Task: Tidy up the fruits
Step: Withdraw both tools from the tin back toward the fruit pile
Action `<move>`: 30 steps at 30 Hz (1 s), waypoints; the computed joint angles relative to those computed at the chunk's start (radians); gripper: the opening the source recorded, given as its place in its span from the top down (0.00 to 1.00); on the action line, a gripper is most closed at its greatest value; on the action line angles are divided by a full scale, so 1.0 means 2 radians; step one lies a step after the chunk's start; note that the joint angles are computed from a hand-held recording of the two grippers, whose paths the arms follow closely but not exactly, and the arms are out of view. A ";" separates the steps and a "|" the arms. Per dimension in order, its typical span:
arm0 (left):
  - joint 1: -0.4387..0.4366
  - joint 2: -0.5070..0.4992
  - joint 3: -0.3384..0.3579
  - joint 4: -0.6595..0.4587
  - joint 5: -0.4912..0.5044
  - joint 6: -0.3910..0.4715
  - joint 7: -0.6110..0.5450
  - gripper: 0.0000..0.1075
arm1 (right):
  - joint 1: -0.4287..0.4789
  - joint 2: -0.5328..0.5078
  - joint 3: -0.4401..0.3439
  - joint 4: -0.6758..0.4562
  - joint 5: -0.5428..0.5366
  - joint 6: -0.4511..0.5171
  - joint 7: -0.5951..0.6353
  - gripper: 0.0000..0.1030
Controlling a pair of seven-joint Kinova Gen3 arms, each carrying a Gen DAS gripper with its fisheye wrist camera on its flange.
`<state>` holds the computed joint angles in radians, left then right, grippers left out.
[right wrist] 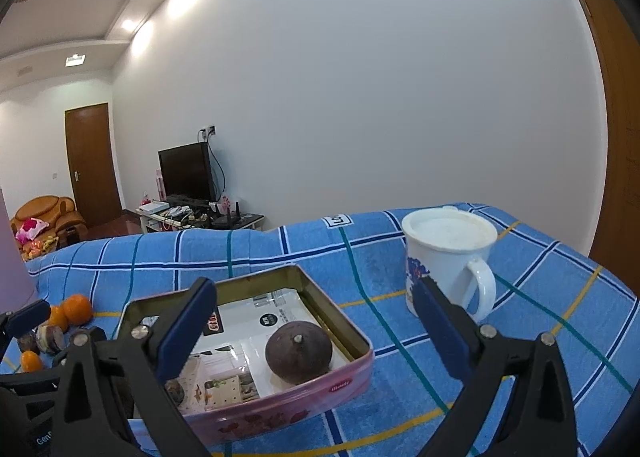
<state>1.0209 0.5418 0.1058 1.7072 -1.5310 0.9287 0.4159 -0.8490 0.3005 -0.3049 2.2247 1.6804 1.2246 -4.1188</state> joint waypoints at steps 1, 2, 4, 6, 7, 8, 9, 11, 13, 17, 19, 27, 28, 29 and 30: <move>0.000 -0.001 0.000 0.003 0.000 0.000 0.002 0.27 | -0.001 0.000 0.000 0.000 -0.001 0.001 -0.001 0.02; 0.001 -0.002 0.000 0.004 0.000 0.001 0.004 0.27 | -0.001 0.000 0.000 0.001 -0.002 0.001 -0.003 0.02; 0.000 -0.004 0.001 0.007 -0.001 0.002 0.007 0.27 | -0.004 0.000 -0.002 0.001 -0.006 0.005 -0.004 0.02; -0.001 -0.006 0.002 0.011 -0.003 0.002 0.012 0.27 | -0.006 -0.001 -0.002 0.001 -0.007 0.007 -0.004 0.02; -0.001 -0.007 0.003 0.013 -0.003 0.003 0.014 0.27 | -0.006 -0.001 -0.002 0.001 -0.006 0.007 -0.005 0.02; -0.002 -0.008 0.004 0.014 -0.002 0.004 0.015 0.27 | -0.006 0.000 -0.002 0.001 -0.006 0.008 -0.005 0.02; -0.003 -0.009 0.005 0.015 -0.002 0.004 0.016 0.27 | -0.008 0.000 -0.002 0.001 -0.006 0.010 -0.004 0.02; -0.004 -0.011 0.006 0.020 -0.003 0.004 0.021 0.27 | -0.010 0.001 -0.002 0.001 -0.007 0.013 -0.003 0.02; -0.006 -0.014 0.007 0.025 -0.005 0.004 0.026 0.27 | -0.013 0.002 -0.004 0.002 -0.009 0.017 -0.003 0.02; -0.009 -0.017 0.011 0.032 -0.006 0.010 0.028 0.27 | -0.018 0.003 -0.004 0.001 -0.012 0.020 -0.004 0.02; -0.010 -0.019 0.013 0.036 -0.006 0.013 0.028 0.27 | -0.021 0.003 -0.005 -0.001 -0.016 0.022 -0.003 0.02; -0.024 -0.033 0.021 0.059 -0.006 0.013 0.036 0.27 | -0.038 0.005 -0.012 -0.004 -0.019 0.022 -0.003 0.02; -0.026 -0.035 0.022 0.063 -0.006 0.013 0.038 0.27 | -0.043 0.007 -0.013 -0.006 -0.021 0.025 0.001 0.02; -0.028 -0.037 0.023 0.066 -0.005 0.013 0.039 0.27 | -0.047 0.009 -0.013 -0.008 -0.023 0.029 0.005 0.02; -0.029 -0.039 0.023 0.069 -0.004 0.014 0.040 0.27 | -0.051 0.011 -0.013 -0.011 -0.023 0.032 0.008 0.02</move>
